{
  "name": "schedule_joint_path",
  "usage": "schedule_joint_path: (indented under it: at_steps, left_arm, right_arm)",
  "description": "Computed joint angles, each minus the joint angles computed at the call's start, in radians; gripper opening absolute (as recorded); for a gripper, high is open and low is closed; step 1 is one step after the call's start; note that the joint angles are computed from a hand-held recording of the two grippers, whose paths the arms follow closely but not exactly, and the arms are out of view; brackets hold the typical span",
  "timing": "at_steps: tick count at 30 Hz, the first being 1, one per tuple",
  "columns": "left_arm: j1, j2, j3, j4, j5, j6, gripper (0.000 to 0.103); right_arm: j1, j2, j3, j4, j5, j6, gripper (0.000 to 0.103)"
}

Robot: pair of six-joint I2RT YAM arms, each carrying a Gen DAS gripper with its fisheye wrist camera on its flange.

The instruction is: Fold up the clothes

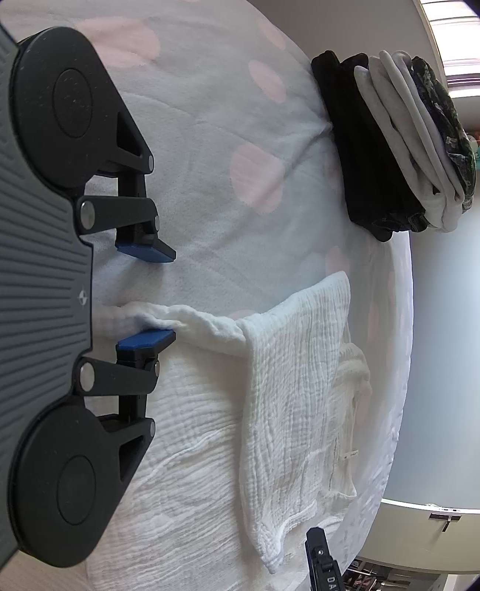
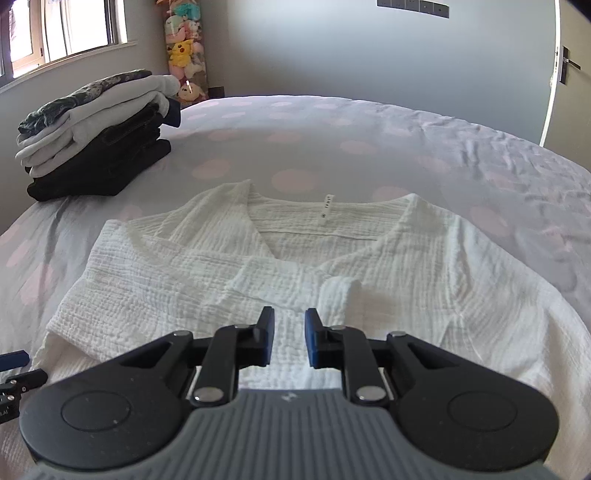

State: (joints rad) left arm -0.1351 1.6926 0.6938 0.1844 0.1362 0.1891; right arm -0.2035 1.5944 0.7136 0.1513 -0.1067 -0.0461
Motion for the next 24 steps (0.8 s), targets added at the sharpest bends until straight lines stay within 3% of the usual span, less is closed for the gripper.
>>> schedule_joint_path:
  at_steps: [9, 13, 19, 24]
  left_arm:
    - [-0.002, 0.005, 0.002, 0.003, 0.0, 0.009, 0.047]
    - [0.001, 0.006, -0.004, 0.013, 0.004, 0.017, 0.047]
    - [0.007, -0.001, -0.019, 0.036, 0.015, 0.029, 0.047]
    - [0.001, -0.051, -0.064, 0.078, 0.0, 0.036, 0.047]
  right_arm:
    - [-0.017, 0.248, 0.192, -0.028, 0.073, 0.043, 0.02]
    - [-0.088, 0.27, 0.202, -0.043, 0.003, 0.07, 0.027]
    - [-0.208, 0.12, 0.127, -0.09, -0.063, 0.008, 0.03]
    - [-0.468, -0.054, 0.031, -0.161, -0.141, -0.14, 0.034]
